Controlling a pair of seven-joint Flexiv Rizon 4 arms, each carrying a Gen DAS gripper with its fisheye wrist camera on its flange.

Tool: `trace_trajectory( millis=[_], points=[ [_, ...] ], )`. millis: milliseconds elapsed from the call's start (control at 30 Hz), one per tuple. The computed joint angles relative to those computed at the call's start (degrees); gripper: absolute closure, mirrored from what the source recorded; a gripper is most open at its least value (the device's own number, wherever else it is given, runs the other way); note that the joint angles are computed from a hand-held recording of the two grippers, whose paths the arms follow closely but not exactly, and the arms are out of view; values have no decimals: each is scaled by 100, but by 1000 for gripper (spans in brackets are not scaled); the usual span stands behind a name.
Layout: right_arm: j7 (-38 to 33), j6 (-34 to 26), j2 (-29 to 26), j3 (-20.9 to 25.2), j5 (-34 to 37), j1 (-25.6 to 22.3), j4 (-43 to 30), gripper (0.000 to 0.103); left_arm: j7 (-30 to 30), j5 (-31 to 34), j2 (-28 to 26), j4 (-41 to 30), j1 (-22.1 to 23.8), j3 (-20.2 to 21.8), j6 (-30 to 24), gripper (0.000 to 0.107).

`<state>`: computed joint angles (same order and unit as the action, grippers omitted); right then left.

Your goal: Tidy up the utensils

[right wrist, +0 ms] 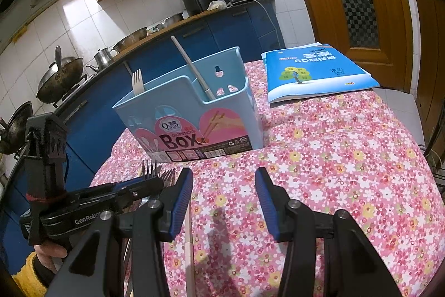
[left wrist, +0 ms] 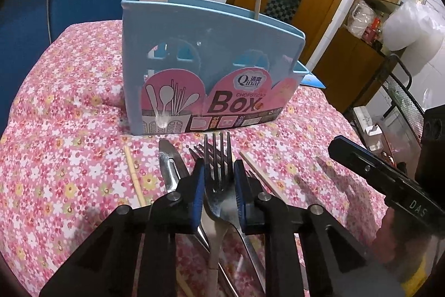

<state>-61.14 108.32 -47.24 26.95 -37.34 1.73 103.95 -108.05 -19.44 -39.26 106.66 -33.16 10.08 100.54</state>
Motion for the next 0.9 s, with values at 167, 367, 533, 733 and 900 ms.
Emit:
trace_trajectory(
  millis=[167, 367, 533, 733, 900],
  points=[
    [-40, -15, 54, 0, -46, -2, 64, 53, -128, -127, 76, 215, -324, 331, 165, 90],
    [-143, -115, 126, 66, -74, -17, 148, 53, -61, -359, 223, 521, -477, 400, 426, 107],
    [-265, -144, 251, 40, 11, 69, 255, 53, 101, -491, 323, 680, -259, 77, 576, 107],
    [-354, -128, 414, -105, 190, 232, 387, 53, 227, -696, 292, 641, -410, 136, 434, 107],
    [-414, -162, 473, -84, 246, 229, 462, 53, 233, -837, 193, 560, -682, 373, 375, 107]
  ],
)
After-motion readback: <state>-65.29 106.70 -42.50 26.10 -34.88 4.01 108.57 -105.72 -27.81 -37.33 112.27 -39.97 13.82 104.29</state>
